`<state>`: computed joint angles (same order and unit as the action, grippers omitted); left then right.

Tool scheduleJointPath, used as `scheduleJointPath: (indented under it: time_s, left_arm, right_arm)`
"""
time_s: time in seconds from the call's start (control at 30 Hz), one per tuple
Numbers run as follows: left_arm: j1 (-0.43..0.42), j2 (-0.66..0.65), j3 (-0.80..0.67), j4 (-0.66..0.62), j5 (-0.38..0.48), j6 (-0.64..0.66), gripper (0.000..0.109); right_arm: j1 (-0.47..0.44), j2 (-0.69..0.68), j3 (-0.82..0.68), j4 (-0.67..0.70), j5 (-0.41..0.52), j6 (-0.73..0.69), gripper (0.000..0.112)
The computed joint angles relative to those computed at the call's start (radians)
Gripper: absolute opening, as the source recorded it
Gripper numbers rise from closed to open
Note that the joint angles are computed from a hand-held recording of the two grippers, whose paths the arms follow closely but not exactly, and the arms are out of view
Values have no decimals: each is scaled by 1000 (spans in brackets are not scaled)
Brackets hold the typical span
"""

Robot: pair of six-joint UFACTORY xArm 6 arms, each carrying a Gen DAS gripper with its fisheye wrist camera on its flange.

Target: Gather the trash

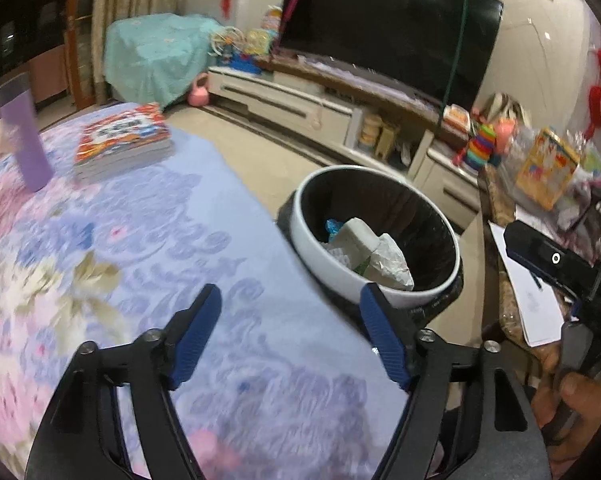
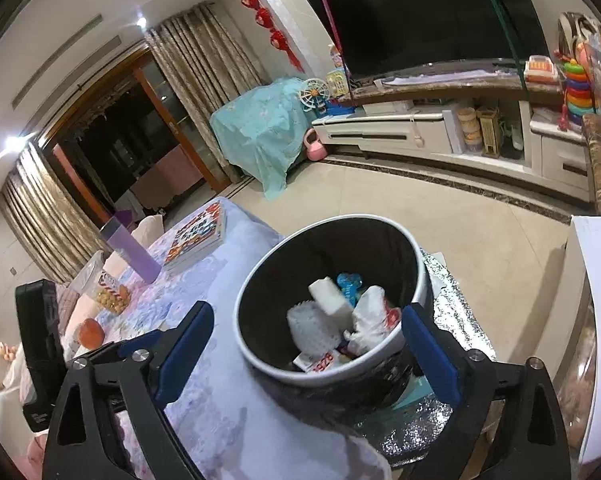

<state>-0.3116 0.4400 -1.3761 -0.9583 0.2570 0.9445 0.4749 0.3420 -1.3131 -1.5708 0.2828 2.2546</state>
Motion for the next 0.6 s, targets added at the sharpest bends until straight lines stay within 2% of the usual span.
scheduleJointPath:
  time_s: [0.13, 0.23, 0.43, 0.6]
  left_arm:
    - [15, -89, 107, -251, -35, 222, 83]
    - [28, -136, 167, -355, -70, 322, 88]
    - [68, -208, 254, -553, -79, 498, 89]
    - [79, -276, 297, -849, -125, 792, 89]
  right_arm:
    - [69, -17, 10, -2, 90, -3, 102]
    - [114, -16, 10, -9, 137, 5, 103]
    - [197, -1, -1, 15, 240, -20, 103]
    - [252, 11, -21, 43, 305, -75, 103]
